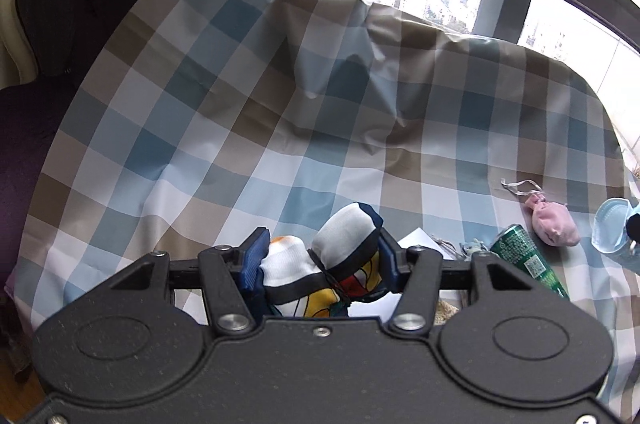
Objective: Organize soft objects
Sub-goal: 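Carry the plush toy with the left tool toward the gold tray while the right tool carries the blue mask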
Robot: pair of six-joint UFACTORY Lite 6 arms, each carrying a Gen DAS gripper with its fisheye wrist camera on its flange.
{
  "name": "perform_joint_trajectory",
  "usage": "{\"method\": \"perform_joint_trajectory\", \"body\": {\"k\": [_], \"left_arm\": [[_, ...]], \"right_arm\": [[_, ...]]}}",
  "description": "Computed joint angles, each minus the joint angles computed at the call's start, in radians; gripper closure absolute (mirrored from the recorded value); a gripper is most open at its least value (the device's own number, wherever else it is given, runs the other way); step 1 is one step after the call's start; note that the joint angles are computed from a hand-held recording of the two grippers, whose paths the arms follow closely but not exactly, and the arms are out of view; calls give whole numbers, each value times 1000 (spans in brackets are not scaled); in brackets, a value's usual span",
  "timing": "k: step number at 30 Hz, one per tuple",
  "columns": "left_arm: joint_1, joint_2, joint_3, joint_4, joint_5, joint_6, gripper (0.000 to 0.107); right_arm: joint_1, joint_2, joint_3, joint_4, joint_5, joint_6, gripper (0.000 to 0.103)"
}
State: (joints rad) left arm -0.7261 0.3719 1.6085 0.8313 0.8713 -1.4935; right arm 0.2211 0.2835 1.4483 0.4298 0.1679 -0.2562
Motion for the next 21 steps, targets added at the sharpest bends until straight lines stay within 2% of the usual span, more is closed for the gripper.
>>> {"method": "perform_joint_trajectory", "body": {"k": [6, 8, 13, 17, 21], "left_arm": [[-183, -128, -113, 83, 81, -99, 53], [-255, -144, -132, 110, 127, -135, 53], [-430, -149, -167, 148, 218, -231, 53], [-540, -125, -178, 141, 255, -301, 53], [-617, -97, -198, 112, 256, -385, 53]], "right_arm": [[-36, -350, -350, 255, -31, -235, 56], [-46, -472, -460, 279, -31, -253, 55], [-39, -788, -713, -54, -11, 80, 55], [-42, -1055, -876, -194, 83, 239, 54], [-46, -1289, -985, -255, 213, 310, 54]]}}
